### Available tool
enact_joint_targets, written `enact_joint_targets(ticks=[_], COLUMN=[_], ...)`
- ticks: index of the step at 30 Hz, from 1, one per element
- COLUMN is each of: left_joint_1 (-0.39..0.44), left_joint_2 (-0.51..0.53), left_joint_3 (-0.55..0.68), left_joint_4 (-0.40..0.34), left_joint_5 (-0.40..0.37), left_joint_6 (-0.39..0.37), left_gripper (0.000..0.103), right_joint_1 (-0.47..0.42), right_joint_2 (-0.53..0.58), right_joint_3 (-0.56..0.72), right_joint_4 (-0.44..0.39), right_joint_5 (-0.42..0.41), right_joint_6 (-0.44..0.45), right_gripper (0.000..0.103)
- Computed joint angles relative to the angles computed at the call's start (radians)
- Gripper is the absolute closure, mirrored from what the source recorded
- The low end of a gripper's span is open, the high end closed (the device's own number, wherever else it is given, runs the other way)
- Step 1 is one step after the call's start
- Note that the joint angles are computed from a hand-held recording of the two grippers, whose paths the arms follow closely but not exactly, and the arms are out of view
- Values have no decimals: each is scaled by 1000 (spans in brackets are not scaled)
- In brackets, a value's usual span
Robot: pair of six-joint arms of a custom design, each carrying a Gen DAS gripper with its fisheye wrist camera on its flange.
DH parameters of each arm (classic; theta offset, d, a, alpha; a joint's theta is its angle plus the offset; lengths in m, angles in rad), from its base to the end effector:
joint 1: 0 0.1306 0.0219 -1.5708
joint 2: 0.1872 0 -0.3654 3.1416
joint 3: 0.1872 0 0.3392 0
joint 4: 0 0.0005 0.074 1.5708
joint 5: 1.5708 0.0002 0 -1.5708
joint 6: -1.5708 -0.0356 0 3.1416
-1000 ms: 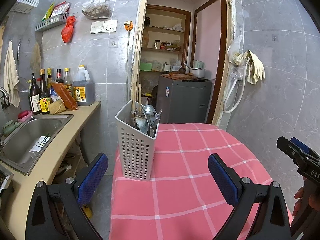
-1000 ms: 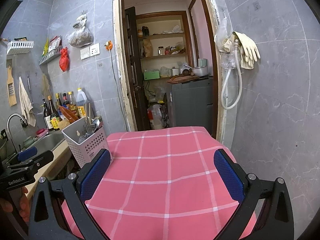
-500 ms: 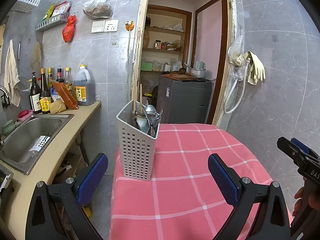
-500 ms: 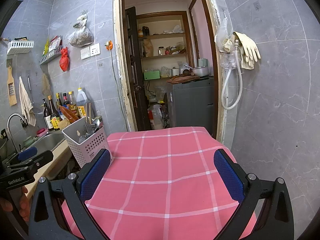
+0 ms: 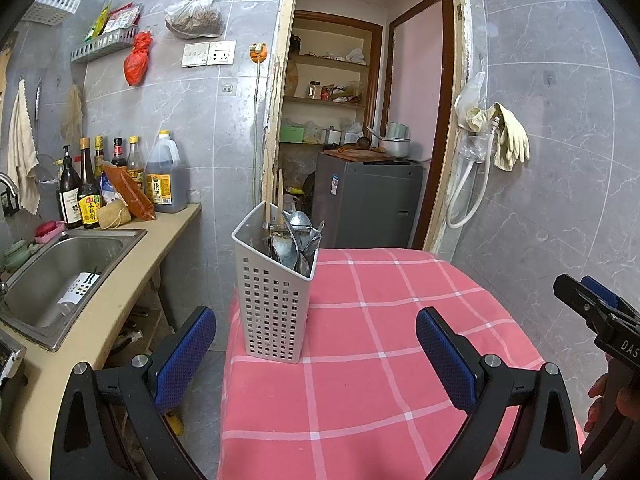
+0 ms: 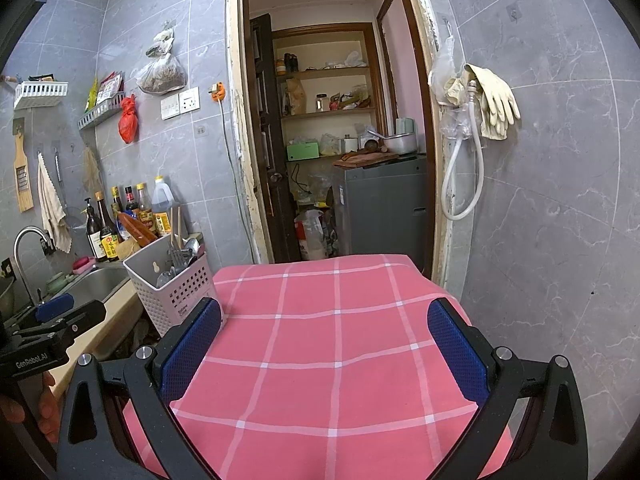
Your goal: Organize utensils
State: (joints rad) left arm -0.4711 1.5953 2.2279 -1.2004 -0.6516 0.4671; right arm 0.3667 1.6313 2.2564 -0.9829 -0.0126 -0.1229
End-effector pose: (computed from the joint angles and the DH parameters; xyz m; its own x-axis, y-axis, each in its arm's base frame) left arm 0.4180 -0.1893 0.6332 -0.3852 -0.2056 -0.8996 -0.3003 0.9497 -0.0884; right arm 0.4566 0.1753 0.6448 -0.3698 -0.0107 -0.9291 -0.3266 0.9376 0.1192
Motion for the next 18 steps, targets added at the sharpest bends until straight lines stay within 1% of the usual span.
enact_joint_targets(ticks=[18], left_joint_1=[0], left_joint_2=[-5], left_joint_3=[-8], left_joint_4=[3], left_joint_5=[1], left_joint_6=[1], left_gripper=[2], right_joint_1=[2], right_joint_2=[-1], right_joint_3=[1], right_joint_4=[-2], right_joint_5=[2], right_joint_6=[0], right_gripper=[1])
